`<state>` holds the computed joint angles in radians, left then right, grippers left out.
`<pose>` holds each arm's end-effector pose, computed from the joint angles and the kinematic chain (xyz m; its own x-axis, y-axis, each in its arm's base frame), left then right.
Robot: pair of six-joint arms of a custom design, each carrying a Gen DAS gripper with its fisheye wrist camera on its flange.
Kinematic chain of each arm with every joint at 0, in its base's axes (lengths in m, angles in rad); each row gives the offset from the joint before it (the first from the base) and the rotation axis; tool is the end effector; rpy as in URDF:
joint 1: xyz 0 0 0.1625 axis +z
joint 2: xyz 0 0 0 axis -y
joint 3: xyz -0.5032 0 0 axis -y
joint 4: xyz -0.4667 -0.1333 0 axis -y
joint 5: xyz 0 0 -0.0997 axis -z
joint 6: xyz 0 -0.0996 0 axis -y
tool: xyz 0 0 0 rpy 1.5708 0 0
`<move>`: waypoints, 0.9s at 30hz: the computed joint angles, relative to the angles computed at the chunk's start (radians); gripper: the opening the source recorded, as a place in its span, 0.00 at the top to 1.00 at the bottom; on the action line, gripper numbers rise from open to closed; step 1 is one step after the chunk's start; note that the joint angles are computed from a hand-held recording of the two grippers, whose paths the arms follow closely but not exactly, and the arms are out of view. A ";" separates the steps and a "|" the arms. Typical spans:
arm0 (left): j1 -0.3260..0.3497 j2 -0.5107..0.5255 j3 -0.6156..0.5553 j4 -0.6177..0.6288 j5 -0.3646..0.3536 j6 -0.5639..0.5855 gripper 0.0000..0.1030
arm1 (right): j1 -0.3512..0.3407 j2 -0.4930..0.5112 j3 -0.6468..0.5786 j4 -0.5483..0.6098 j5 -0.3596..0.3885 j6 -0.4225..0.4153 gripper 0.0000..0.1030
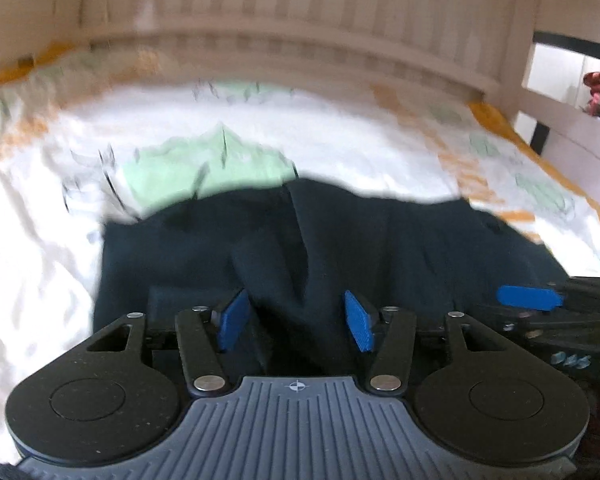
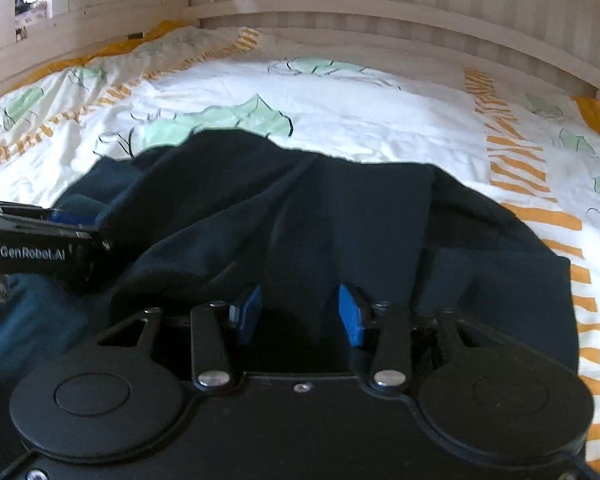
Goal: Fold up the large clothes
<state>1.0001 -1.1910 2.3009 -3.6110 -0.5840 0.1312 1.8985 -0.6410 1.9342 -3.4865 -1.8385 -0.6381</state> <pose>-0.0868 -0.5358 0.2590 -0.7760 -0.1970 -0.5992 0.4280 0.5332 -0.7297 0.3163 -0.5982 -0.0053 -0.6175 -0.5902 0.5199 -0.7835 0.5199 -0.3403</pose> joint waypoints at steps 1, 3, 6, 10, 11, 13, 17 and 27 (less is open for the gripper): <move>0.000 0.006 -0.010 -0.017 0.003 0.027 0.48 | -0.006 -0.009 0.004 -0.011 0.023 0.017 0.48; 0.018 0.007 -0.044 0.017 -0.008 0.031 0.47 | -0.013 -0.012 -0.008 -0.026 0.043 0.055 0.46; 0.050 0.022 -0.099 0.092 -0.009 0.003 0.47 | -0.019 0.006 -0.066 0.002 0.023 0.085 0.46; 0.106 0.035 -0.148 0.240 -0.013 -0.097 0.36 | -0.025 0.062 -0.161 0.064 -0.085 0.098 0.44; 0.119 0.041 -0.151 0.230 -0.028 -0.105 0.31 | -0.032 0.070 -0.171 0.076 -0.094 0.103 0.38; 0.128 0.066 -0.154 0.158 -0.034 -0.055 0.27 | -0.049 0.082 -0.176 0.063 -0.085 0.123 0.27; 0.125 0.090 -0.157 0.099 -0.022 -0.001 0.23 | -0.066 0.087 -0.152 -0.001 -0.041 0.124 0.22; 0.100 0.003 -0.133 0.288 -0.042 -0.139 0.00 | -0.056 0.054 -0.130 0.022 -0.036 0.142 0.01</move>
